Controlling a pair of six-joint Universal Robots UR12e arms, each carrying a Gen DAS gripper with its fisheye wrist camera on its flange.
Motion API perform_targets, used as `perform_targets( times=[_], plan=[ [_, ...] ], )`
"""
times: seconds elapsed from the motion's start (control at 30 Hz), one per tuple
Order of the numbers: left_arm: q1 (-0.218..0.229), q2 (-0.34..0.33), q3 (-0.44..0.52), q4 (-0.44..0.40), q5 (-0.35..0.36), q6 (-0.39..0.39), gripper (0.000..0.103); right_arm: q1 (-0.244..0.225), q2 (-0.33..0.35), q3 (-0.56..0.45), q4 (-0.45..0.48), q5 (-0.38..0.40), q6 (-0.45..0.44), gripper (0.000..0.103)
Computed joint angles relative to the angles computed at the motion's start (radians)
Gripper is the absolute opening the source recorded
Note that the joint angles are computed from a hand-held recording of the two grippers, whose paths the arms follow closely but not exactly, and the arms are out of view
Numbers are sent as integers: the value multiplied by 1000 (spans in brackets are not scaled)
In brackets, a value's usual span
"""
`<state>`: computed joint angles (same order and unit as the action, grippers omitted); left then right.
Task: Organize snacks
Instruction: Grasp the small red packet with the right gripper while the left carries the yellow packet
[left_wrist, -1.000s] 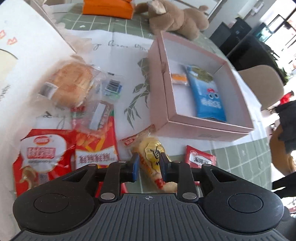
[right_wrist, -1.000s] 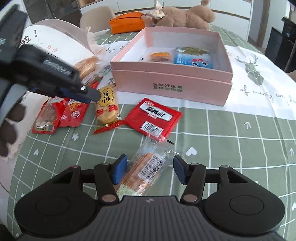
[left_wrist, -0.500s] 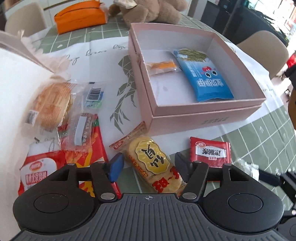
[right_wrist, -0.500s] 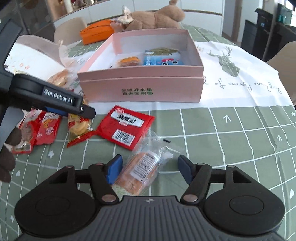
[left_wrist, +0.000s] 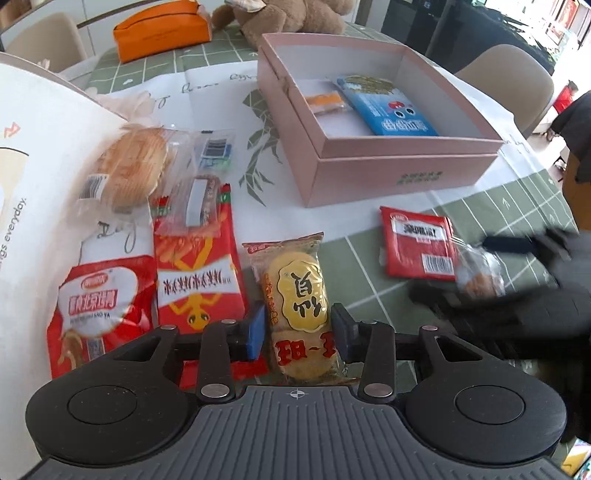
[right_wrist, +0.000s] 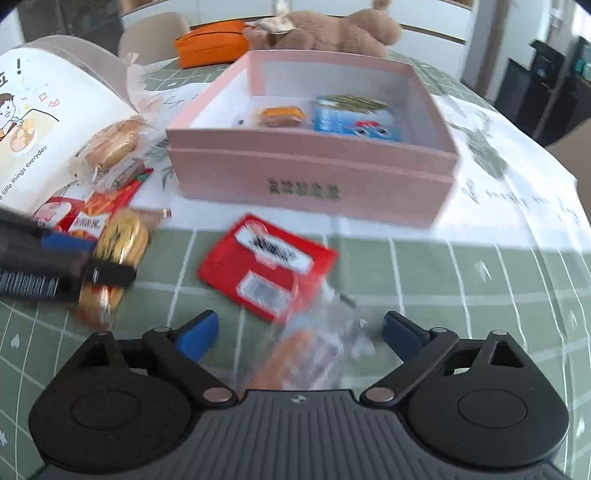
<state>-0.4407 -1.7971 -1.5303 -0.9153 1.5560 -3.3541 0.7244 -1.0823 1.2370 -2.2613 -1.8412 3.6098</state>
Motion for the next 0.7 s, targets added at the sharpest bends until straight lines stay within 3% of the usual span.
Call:
perform_targets(
  times=[0.17, 0.2, 0.23, 0.33, 0.37, 0.4, 0.5, 0.7],
  plan=[
    [-5, 0, 1, -7, 6, 14, 44, -6, 61, -89, 22, 1, -18, 90],
    [-3, 0, 1, -8, -1, 12, 45, -8, 66, -104, 37, 9, -27, 82],
    [0, -2, 3, -10, -13, 11, 48, -10, 67, -113, 48, 28, -47, 68],
    [8, -14, 16, -8, -40, 3, 48, -13, 54, -111, 62, 57, -78, 43],
    [7, -19, 22, -7, -40, 1, 48, -12, 46, -103, 59, 48, -82, 40],
    [4, -24, 28, -8, -33, -1, 47, -13, 40, -98, 57, 47, -88, 36],
    [-8, -36, 54, -40, 6, 3, 42, -20, 16, -76, 58, 50, -87, 9],
    [2, -24, 43, -43, -63, -31, 39, -34, -37, -6, 23, 62, -95, 13]
  ],
)
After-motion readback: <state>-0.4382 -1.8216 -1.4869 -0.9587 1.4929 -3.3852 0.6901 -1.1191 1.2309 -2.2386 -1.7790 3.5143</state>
